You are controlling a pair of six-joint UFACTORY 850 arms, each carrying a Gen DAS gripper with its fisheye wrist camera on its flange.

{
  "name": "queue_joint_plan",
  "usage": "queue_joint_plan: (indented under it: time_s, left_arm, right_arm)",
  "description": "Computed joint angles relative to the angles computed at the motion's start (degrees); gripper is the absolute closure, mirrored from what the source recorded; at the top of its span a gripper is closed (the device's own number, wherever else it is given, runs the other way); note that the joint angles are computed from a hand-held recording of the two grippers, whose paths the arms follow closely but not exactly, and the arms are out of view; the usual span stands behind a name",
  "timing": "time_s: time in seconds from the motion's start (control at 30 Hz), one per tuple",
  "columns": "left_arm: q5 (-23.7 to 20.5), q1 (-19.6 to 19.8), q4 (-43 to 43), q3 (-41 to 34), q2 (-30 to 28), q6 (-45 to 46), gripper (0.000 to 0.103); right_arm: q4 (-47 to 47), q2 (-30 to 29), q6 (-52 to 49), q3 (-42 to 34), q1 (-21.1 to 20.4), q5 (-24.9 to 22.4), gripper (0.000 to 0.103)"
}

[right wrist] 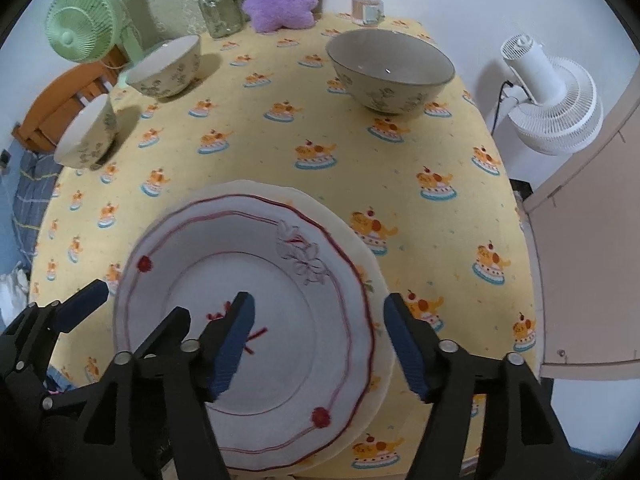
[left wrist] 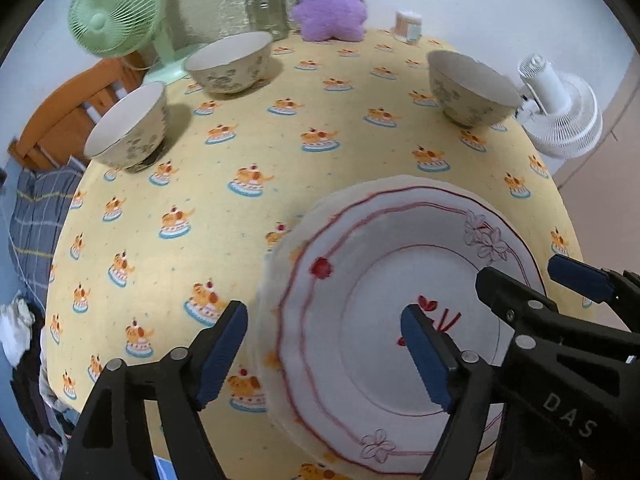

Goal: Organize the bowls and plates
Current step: 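Open the right gripper and pull it back from the plate stack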

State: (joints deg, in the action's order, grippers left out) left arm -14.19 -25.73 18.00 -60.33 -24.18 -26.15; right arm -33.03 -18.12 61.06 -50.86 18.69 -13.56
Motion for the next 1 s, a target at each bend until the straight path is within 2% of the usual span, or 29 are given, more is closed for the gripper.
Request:
queue_joint_plan:
  time_s: [0.2, 0.3, 0.5, 0.57, 0.83, 1.0]
  left_arm:
    - [2.18, 2.54, -2.11, 2.03, 2.48, 3.43, 0.021]
    - [3.26, 4.59, -6.82, 2.61, 3.37, 10.35, 0.021]
    - [4.18, 10.02, -27.12, 3.18, 4.9, 36.79, 0.022]
    - [4.28, 11.81, -30.35, 3.07, 5.06, 42.03, 0.023]
    - [1.21, 19.64, -57.81, 0.71, 3.58, 77.44, 0.025]
    - [-0.1, 23.27, -66.25, -2.07, 1.48, 88.91, 0.026]
  right_arm:
    - [-3.36, 0.46, 3.41, -1.04, 2.09, 0.89, 0.027]
    - [-8.99, 0.2, 9.98, -2.41, 4.02, -0.44, 0.027]
    - [-12.43, -1.59, 18.43, -6.61, 8.6, -4.02, 0.027]
    - [-13.6, -2.41, 21.15, -8.1, 10.03, -5.11, 0.027]
    - [-14.91, -8.3, 27.91, -17.4, 15.58, -11.68, 0.027]
    - [-18.93, -12.51, 35.69, -23.38, 18.01, -14.3, 0.027]
